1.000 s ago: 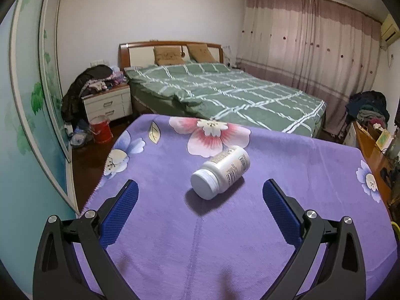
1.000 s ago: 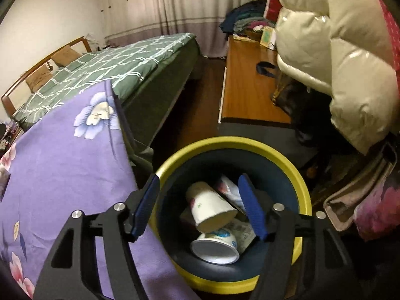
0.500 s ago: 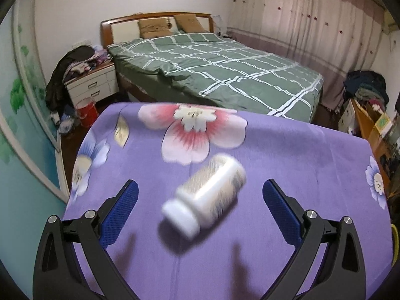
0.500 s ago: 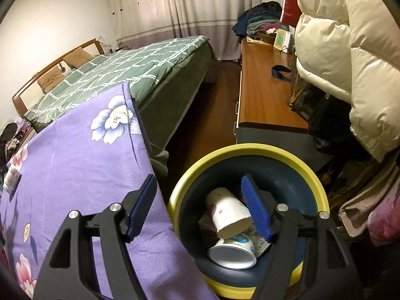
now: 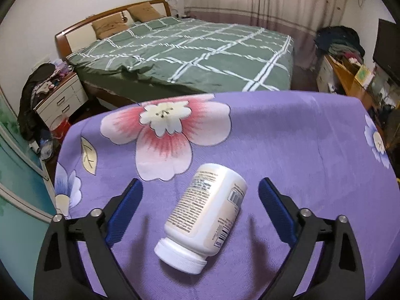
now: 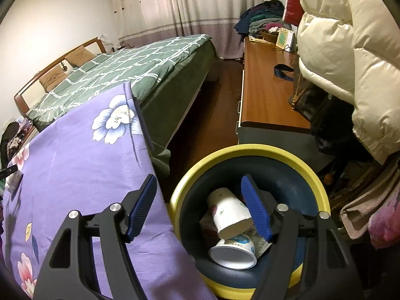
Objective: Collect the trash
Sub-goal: 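Grasp the white pill bottle with the left gripper, then carry the pill bottle over the yellow bin and release it with the left gripper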
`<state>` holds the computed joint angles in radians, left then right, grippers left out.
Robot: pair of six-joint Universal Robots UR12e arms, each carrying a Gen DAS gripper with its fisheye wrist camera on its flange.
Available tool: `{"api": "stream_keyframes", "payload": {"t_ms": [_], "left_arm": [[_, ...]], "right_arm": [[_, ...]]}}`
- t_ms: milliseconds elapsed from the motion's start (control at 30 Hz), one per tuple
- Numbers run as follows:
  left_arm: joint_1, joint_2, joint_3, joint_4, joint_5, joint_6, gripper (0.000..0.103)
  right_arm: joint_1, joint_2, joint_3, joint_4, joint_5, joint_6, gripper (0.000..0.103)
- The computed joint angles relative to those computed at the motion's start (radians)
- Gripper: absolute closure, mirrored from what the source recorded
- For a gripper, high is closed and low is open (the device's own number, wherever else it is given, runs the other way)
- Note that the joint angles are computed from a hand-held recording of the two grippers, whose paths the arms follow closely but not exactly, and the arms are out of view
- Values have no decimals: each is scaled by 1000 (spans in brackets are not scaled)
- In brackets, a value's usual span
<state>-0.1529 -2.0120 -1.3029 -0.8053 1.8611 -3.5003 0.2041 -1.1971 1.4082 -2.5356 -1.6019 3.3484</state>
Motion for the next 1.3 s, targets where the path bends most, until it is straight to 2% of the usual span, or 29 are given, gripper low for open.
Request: {"api": "stream_keyframes", "payload": {"t_ms": [167, 233, 300, 467, 633, 767, 967, 1100, 1300], "left_arm": [[10, -14, 10, -31, -37, -13, 29], [14, -21, 16, -44, -58, -14, 46], [13, -23, 17, -40, -67, -2, 55], [-18, -31, 32, -11, -81, 48, 56], [-77, -54, 83, 15, -127, 96, 56], [-132, -98, 161, 12, -187, 138, 56], [-213, -204, 339, -56, -312, 199, 56], [-270, -317, 530, -154, -358, 260, 56], [-332, -487, 835, -329, -396, 310, 56]], "right_arm": [[1, -3, 1, 1, 10, -12, 36], [-1, -7, 4, 2, 15, -15, 36], [-1, -9, 8, -3, 15, -12, 36], [-12, -28, 33, -26, 29, -2, 36], [-27, -60, 75, -55, 41, 5, 36], [-41, -90, 114, -81, 30, 7, 36], [-63, -140, 178, -115, -15, 6, 36], [-84, -171, 220, -127, -43, 14, 36], [-121, -206, 277, -140, -62, 44, 36]]}}
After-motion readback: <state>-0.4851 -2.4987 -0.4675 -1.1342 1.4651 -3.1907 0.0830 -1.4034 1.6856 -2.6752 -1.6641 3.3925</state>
